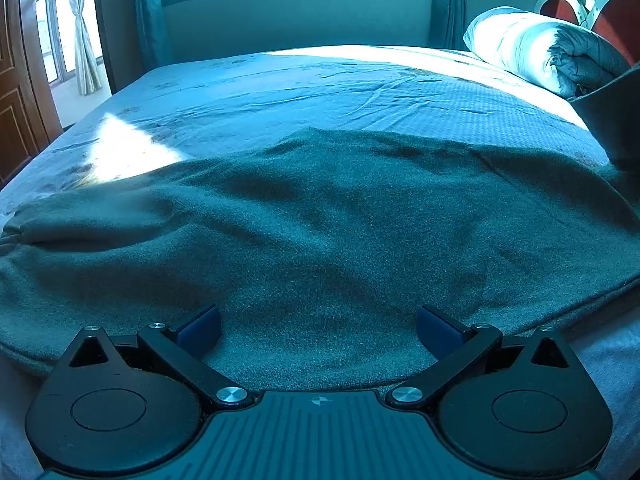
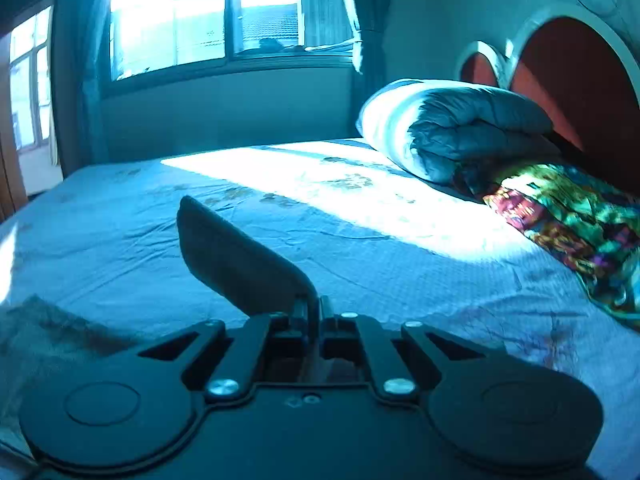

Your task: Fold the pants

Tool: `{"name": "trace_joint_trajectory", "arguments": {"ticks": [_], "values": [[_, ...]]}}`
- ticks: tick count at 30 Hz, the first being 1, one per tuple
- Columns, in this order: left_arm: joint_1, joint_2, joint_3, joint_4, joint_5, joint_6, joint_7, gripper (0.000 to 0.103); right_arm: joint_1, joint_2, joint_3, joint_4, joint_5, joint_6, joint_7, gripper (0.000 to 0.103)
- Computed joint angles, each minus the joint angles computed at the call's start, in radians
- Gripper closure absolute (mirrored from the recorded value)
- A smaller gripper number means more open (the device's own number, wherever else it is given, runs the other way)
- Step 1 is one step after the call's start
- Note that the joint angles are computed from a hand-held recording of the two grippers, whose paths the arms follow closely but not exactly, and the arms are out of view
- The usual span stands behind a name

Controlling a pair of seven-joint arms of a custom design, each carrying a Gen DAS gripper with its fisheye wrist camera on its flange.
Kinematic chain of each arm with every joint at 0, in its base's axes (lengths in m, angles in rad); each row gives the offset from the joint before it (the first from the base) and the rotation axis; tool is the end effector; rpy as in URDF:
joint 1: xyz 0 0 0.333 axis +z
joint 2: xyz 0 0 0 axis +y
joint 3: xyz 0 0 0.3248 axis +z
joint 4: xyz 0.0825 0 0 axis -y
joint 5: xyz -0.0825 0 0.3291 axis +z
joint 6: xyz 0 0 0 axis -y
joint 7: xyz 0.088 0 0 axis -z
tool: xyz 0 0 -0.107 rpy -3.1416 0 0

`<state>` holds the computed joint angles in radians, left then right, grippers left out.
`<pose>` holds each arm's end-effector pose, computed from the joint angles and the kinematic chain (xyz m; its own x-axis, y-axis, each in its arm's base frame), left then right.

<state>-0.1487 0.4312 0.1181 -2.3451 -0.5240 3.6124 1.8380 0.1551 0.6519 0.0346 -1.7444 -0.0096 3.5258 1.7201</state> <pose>0.5301 0.0430 0.3077 0.2637 -0.9628 -0.0584 -0.6666 -0.1382 -0.7325 0.6695 0.1236 0.3893 0.1237 -0.9811 -0.1488 -0.4449 0.0792 -0.8921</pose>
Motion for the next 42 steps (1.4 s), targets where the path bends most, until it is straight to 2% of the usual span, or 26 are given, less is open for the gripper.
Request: {"name": "trace_joint_trajectory", "arguments": {"ticks": [1,3,4,8,9,11,13,16,17,18,21,24,25,27,28,29,30,32,34,35,38,40,41,42], "values": [[0.011,-0.002,-0.007,-0.003,0.013,0.001,-0.004,0.000,-0.034,-0.015,0.025,-0.039,0.016,0.023,0.021,0.103],[0.023,-0.005,-0.015,-0.007,0.031,0.000,-0.008,0.000,-0.163,-0.033,0.119,-0.131,-0.010,0.070,0.150,0.103],[0.027,-0.006,-0.016,-0.008,0.037,-0.002,-0.009,0.000,-0.204,-0.027,0.145,-0.153,-0.032,0.083,0.196,0.103],[0.029,-0.010,-0.011,-0.003,0.050,-0.024,-0.009,0.000,-0.379,0.052,0.290,-0.138,-0.143,-0.005,0.375,0.102],[0.033,-0.012,-0.012,-0.003,0.058,-0.030,-0.011,0.000,-0.414,0.074,0.325,-0.133,-0.153,-0.008,0.420,0.099],[0.037,-0.015,-0.011,-0.005,0.069,-0.035,-0.014,0.000,-0.502,0.118,0.407,-0.131,-0.213,0.014,0.485,0.100],[0.043,-0.015,-0.014,-0.007,0.081,-0.033,-0.020,0.000,-0.545,0.141,0.443,-0.122,-0.258,0.015,0.527,0.099],[0.032,-0.012,-0.004,-0.003,0.077,-0.037,-0.021,0.000,-0.554,0.151,0.438,-0.116,-0.258,0.045,0.599,0.096],[0.025,-0.011,0.001,-0.002,0.073,-0.036,-0.019,0.000,-0.572,0.161,0.453,-0.107,-0.282,0.035,0.618,0.097],[0.023,-0.010,0.003,-0.002,0.071,-0.036,-0.020,0.000,-0.608,0.175,0.486,-0.084,-0.340,-0.003,0.632,0.103],[0.029,-0.014,0.000,-0.001,0.080,-0.045,-0.020,0.000,-0.586,0.143,0.450,-0.095,-0.388,0.028,0.625,0.103],[0.033,-0.016,0.001,0.000,0.090,-0.052,-0.021,0.000,-0.593,0.114,0.443,-0.131,-0.424,0.066,0.669,0.103],[0.034,-0.017,0.001,-0.001,0.093,-0.053,-0.023,0.000,-0.582,0.104,0.424,-0.138,-0.425,0.067,0.679,0.103],[0.033,-0.018,0.003,-0.001,0.096,-0.055,-0.024,0.000,-0.583,0.113,0.413,-0.126,-0.449,0.032,0.706,0.103],[0.034,-0.019,0.003,-0.002,0.098,-0.056,-0.024,0.000,-0.605,0.122,0.438,-0.120,-0.448,-0.007,0.707,0.103],[0.038,-0.020,0.001,-0.002,0.104,-0.060,-0.025,0.000,-0.630,0.138,0.453,-0.116,-0.480,-0.004,0.747,0.099],[0.043,-0.023,-0.002,-0.002,0.111,-0.064,-0.026,0.000,-0.625,0.125,0.433,-0.148,-0.468,0.055,0.738,0.095],[0.056,-0.027,-0.008,-0.005,0.128,-0.066,-0.031,0.000,-0.556,0.071,0.330,-0.214,-0.413,0.163,0.721,0.091],[0.065,-0.028,-0.013,-0.007,0.141,-0.065,-0.038,0.000,-0.562,0.056,0.313,-0.226,-0.438,0.154,0.757,0.091],[0.062,-0.030,-0.009,-0.008,0.139,-0.064,-0.038,0.000,-0.570,0.055,0.314,-0.217,-0.459,0.119,0.779,0.091],[0.036,-0.032,0.010,-0.014,0.110,-0.053,-0.035,0.000,-0.634,0.107,0.381,-0.157,-0.545,0.034,0.840,0.092],[0.024,-0.037,0.018,-0.026,0.094,-0.039,-0.024,0.000,-0.623,0.131,0.381,-0.127,-0.536,0.020,0.829,0.093],[0.017,-0.039,0.024,-0.031,0.082,-0.031,-0.016,0.000,-0.640,0.154,0.409,-0.106,-0.551,0.009,0.825,0.094],[0.016,-0.042,0.026,-0.037,0.073,-0.025,-0.007,0.000,-0.663,0.178,0.445,-0.078,-0.579,-0.021,0.812,0.103]]}}
